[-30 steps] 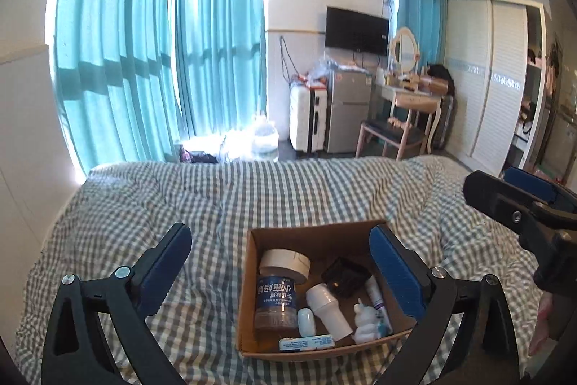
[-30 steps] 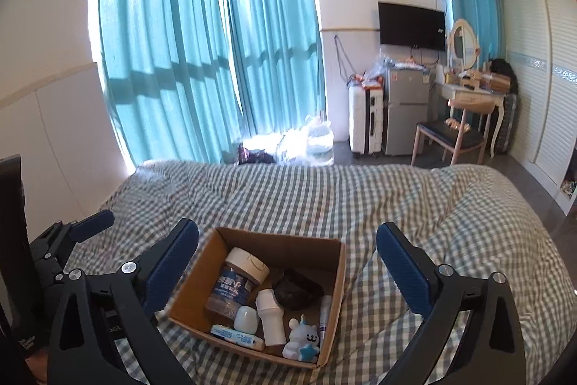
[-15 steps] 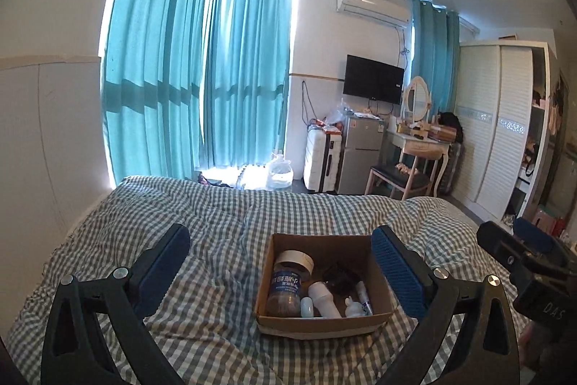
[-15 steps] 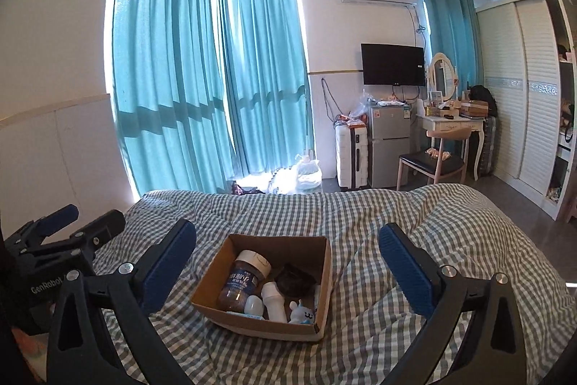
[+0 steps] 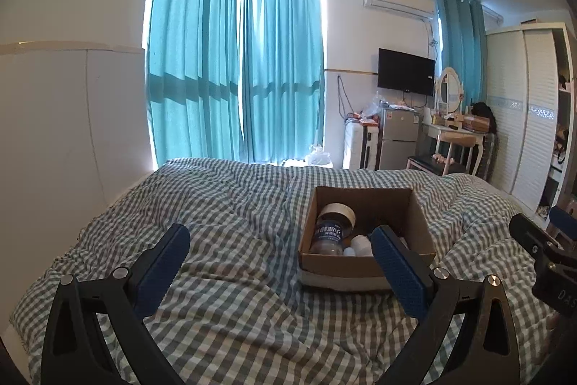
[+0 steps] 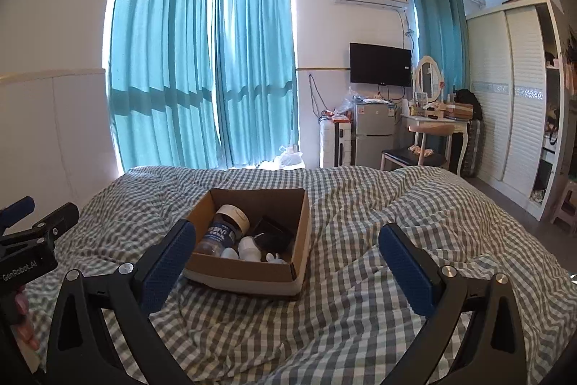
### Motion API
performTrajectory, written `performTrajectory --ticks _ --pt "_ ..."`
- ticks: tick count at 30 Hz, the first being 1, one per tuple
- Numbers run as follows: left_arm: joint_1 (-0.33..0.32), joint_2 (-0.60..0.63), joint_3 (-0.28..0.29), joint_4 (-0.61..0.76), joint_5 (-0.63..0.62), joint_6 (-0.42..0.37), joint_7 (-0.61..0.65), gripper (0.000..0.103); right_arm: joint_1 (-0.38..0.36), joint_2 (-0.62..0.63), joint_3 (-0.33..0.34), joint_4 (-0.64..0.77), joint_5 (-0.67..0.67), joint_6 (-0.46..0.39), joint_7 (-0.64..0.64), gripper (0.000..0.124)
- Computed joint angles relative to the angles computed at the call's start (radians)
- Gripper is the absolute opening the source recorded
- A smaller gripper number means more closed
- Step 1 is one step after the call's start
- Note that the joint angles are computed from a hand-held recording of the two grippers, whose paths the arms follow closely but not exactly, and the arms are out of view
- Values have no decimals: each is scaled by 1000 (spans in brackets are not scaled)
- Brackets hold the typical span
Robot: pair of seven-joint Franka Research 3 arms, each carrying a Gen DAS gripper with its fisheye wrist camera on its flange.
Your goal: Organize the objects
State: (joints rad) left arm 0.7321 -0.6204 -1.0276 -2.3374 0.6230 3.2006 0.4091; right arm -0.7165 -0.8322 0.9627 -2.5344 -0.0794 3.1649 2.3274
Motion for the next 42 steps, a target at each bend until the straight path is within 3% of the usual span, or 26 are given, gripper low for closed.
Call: performTrajectory --ticks 5,13,42 --pt "25 -23 -29 -23 -5 25 4 103 -31 -83 66 -33 -29 -19 7 102" --pt "29 -23 -36 -50 -55 83 56 103 -6 -5 36 -32 -33 -29 17 102" --pt "-2 1 -33 -74 -142 97 173 103 -5 16 30 -14 -103 -75 95 102"
